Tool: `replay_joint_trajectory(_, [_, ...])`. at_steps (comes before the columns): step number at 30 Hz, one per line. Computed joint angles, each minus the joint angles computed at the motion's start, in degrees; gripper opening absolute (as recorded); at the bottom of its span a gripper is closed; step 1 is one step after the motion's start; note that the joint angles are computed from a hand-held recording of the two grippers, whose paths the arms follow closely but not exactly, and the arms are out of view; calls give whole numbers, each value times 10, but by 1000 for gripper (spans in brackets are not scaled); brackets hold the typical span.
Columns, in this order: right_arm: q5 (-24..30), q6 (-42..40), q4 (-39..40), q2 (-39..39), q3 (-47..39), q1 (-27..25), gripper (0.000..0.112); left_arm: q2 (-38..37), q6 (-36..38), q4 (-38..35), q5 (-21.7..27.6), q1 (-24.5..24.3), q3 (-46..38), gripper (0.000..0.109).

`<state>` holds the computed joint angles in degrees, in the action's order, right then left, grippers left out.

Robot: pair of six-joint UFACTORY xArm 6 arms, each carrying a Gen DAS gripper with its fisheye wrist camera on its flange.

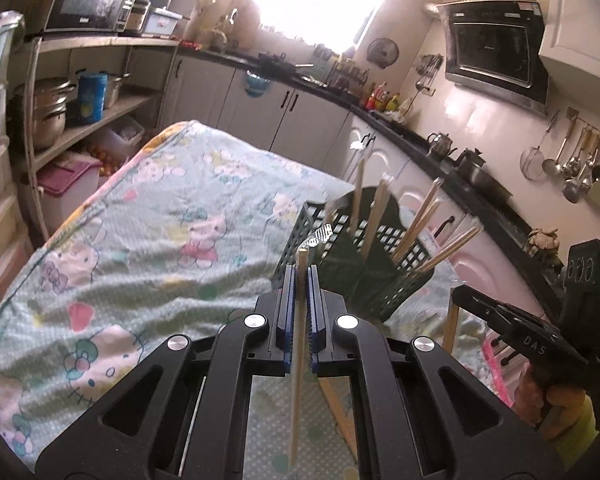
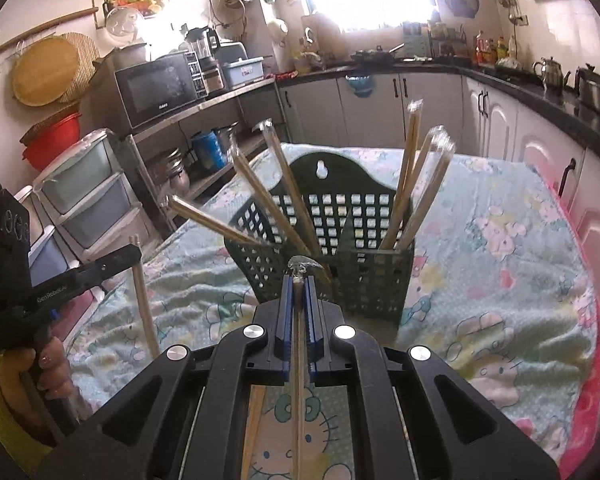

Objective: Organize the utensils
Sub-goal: 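Raise the held chopsticks upright with both tools and carry them above the caddy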

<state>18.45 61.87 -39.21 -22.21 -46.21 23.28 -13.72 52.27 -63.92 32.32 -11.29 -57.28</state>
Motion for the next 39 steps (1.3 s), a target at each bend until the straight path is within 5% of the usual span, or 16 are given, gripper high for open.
replay_joint_trajectory(16, [28, 25, -67, -58, -32, -24, 6, 9, 3, -5, -5, -48, -96, 1])
replay_joint_trajectory(39, [4, 11, -87, -16, -143, -75, 6, 112, -33, 20, -110, -75, -250, 1])
